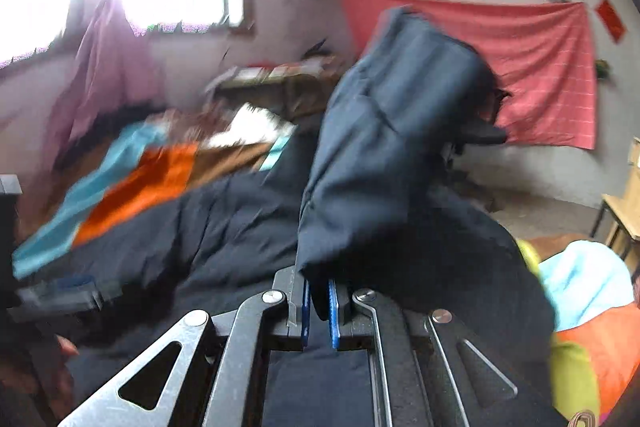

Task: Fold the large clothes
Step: 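Grasp the sleeve cuff with the right gripper and lift it across the jacket body, then lower the sleeve onto the jacket front and open the right gripper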

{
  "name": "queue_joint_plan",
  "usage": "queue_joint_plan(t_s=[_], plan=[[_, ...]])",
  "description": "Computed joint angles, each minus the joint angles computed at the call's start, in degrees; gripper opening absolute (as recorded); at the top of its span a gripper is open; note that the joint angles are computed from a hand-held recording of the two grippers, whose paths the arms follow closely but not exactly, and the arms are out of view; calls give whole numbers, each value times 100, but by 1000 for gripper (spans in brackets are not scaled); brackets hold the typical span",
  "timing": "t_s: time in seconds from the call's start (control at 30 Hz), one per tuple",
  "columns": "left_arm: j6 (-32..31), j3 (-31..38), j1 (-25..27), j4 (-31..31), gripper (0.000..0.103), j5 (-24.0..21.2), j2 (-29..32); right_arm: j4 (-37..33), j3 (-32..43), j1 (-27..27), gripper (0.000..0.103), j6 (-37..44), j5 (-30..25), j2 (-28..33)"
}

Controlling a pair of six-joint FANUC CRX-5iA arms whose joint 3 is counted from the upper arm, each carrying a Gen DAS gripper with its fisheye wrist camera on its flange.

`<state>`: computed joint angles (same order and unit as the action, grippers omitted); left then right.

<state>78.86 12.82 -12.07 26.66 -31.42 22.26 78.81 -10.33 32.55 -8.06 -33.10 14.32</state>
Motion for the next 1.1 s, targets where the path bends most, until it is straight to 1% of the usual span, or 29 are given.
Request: queue_joint_plan(t_s=[0.03, 0.07, 0.17, 0.23, 0.27, 0.3, 0.33, 0.37, 0.43, 0.47, 0.5, 0.53, 0.6, 0.63, 0.67, 0.73, 0.77, 0.8, 0.83, 0.87, 0.9, 0.97, 1.0, 1.03, 1.1], plan=[[-6, -63, 21, -6, 101, 40, -52, -360, 117, 79, 7, 362, 4, 99], [-104, -96, 54, 92, 101, 67, -56, -911, 385, 206, 7, 898, -35, 312], [-209, -99, 35, 225, 101, 131, -2, -1783, 667, 400, 11, 1749, -129, 571], [-290, -120, 10, 304, 101, 145, 16, -2461, 902, 566, 11, 2445, -319, 765], [-310, -41, 3, 331, 101, 117, 98, -2597, 825, 606, 11, 2560, -377, 706], [-285, 0, -11, 315, 101, 92, 139, -2860, 894, 656, 15, 2809, -479, 757], [-256, 51, -25, 298, 101, 59, 185, -3085, 909, 686, 21, 3038, -510, 747], [-264, 81, -43, 307, 101, 28, 222, -3465, 1028, 721, 23, 3452, -530, 794], [-179, 171, -84, 224, 101, -23, 294, -3625, 813, 756, 24, 3671, -318, 628], [-207, 191, -103, 248, 101, -29, 328, -3723, 793, 781, 25, 3802, -336, 580], [-271, 198, -123, 283, 101, -25, 359, -4007, 810, 814, 31, 4145, -317, 541], [-315, 226, -140, 276, 101, -42, 390, -4435, 843, 837, 43, 4592, -272, 487], [-397, 303, -178, 170, 101, -94, 472, -4941, 681, 879, 55, 5096, -196, 257], [-411, 345, -195, 110, 101, -130, 519, -5043, 588, 900, 56, 5226, -168, 155], [-399, 407, -213, 31, 101, -199, 581, -4902, 300, 932, 56, 5145, -83, -79], [-230, 637, -254, -271, 101, -451, 742, -4340, -215, 923, 57, 4627, 97, -451], [-55, 795, -280, -504, 101, -608, 829, -3827, -548, 869, 58, 4119, 176, -676], [236, 1054, -321, -858, 101, -872, 956, -3160, -887, 755, 59, 3469, 189, -897], [413, 1224, -360, -1115, 101, -1039, 1038, -2706, -1086, 640, 59, 3030, 158, -1024], [585, 1399, -419, -1453, 101, -1195, 1114, -2153, -1292, 436, 59, 2473, 26, -1159], [709, 1514, -472, -1723, 101, -1294, 1159, -1877, -1370, 299, 59, 2143, -103, -1201], [976, 1865, -612, -2357, 101, -1629, 1309, -1622, -1386, -52, 59, 1527, -451, -1191], [1035, 1971, -666, -2565, 101, -1732, 1362, -1578, -1375, -199, 56, 1328, -516, -1160], [1085, 2034, -728, -2789, 101, -1781, 1397, -1552, -1355, -336, 45, 1149, -581, -1119], [1124, 2033, -779, -2981, 101, -1738, 1402, -1865, -1154, -636, 37, 1080, -699, -918]])
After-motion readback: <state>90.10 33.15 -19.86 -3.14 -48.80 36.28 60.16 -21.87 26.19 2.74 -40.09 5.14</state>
